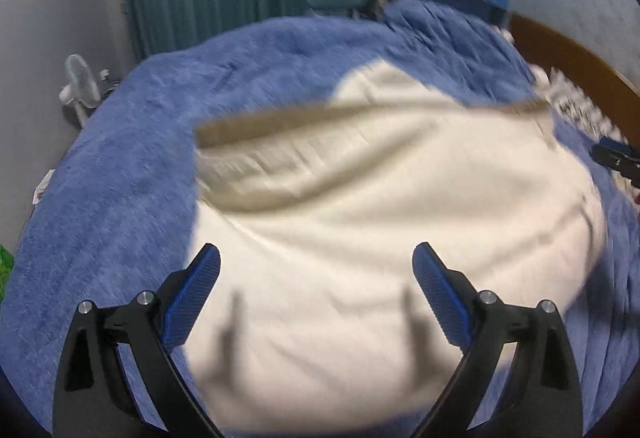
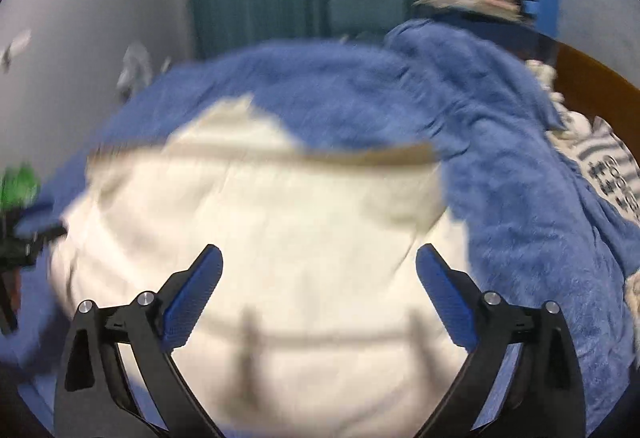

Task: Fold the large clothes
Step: 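Fold the hem up toward the hood with both tools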

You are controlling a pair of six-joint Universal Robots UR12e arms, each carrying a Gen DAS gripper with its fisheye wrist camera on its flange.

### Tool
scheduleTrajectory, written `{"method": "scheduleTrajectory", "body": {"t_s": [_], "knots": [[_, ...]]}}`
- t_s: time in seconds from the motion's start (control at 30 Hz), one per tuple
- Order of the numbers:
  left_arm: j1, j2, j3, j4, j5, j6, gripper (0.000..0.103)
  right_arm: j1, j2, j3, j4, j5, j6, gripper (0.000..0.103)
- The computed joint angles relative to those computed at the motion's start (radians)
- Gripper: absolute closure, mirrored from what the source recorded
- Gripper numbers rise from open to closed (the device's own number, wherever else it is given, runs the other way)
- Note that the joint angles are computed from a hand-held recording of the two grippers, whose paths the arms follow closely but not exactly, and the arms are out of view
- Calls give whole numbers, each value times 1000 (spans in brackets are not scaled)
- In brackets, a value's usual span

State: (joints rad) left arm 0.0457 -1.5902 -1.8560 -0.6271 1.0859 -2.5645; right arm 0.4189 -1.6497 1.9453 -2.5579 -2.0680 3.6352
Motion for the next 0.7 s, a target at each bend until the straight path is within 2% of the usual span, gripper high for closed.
{"method": "scheduleTrajectory", "body": {"t_s": [0.07, 0.13, 0.27, 0.4, 0.5, 0.63, 0.7], "knots": [[-8, 18, -31, -13, 25, 33, 11, 24, 7, 4, 40, -11, -12, 9], [-8, 31, -67, -21, 30, 59, 11, 35, 6, 20, 50, 9, -16, 9], [-10, 13, -70, -9, 26, 74, 7, 27, 14, 36, 49, 42, -6, 9], [-40, -51, 8, -22, 54, 1, 7, -3, 37, 24, 15, 62, 15, 7], [-74, -106, 78, -32, 102, -41, 7, -33, 70, -8, 18, 70, 1, 7], [-107, -174, 181, -88, 145, -86, 7, -76, 107, -53, 31, 83, 4, 6], [-125, -201, 218, -81, 188, -95, 7, -103, 126, -78, 44, 101, 11, 6]]}}
